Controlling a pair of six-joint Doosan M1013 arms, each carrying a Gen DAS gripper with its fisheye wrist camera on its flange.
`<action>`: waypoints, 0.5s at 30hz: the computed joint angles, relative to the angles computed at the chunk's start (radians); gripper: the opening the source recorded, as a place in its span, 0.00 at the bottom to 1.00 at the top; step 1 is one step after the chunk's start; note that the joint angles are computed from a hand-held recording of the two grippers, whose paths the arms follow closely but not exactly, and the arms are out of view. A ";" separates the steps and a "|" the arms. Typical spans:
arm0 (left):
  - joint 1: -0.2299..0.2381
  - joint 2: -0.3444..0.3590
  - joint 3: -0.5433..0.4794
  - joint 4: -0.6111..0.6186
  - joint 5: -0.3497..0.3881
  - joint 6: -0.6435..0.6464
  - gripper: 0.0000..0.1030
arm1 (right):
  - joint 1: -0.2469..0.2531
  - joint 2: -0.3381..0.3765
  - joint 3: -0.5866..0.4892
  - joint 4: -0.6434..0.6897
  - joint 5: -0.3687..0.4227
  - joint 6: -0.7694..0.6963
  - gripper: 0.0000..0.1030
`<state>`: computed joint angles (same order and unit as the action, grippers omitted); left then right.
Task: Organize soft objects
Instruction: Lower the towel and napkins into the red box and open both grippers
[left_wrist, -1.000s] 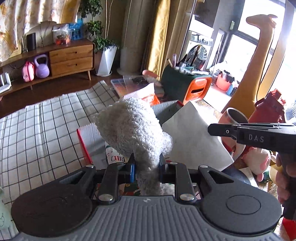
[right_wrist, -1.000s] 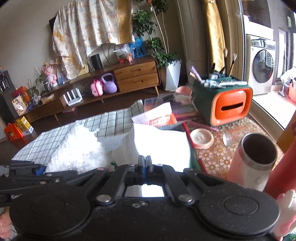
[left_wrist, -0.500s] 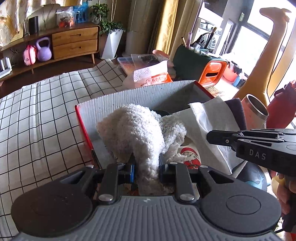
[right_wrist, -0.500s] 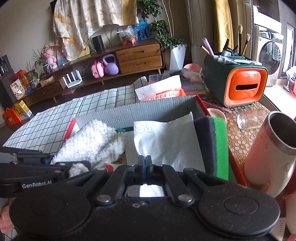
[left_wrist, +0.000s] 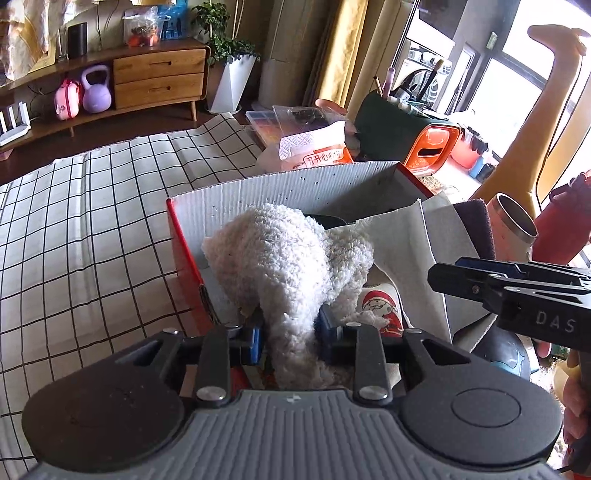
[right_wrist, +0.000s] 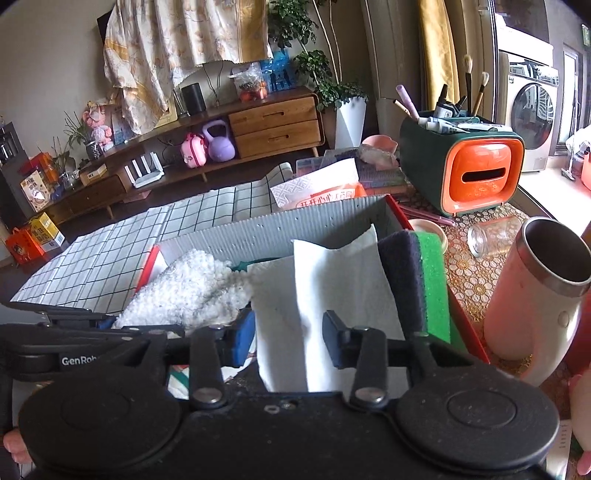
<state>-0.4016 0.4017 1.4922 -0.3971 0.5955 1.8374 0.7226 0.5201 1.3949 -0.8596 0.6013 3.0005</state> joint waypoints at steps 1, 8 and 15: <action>0.000 -0.005 0.005 0.005 -0.005 0.002 0.29 | 0.002 -0.003 0.002 -0.004 -0.002 0.006 0.39; 0.004 -0.044 0.043 0.009 -0.036 0.021 0.30 | 0.024 -0.030 0.030 -0.074 -0.016 0.083 0.54; 0.015 -0.109 0.118 -0.066 -0.114 0.141 0.67 | 0.056 -0.059 0.063 -0.174 -0.019 0.187 0.62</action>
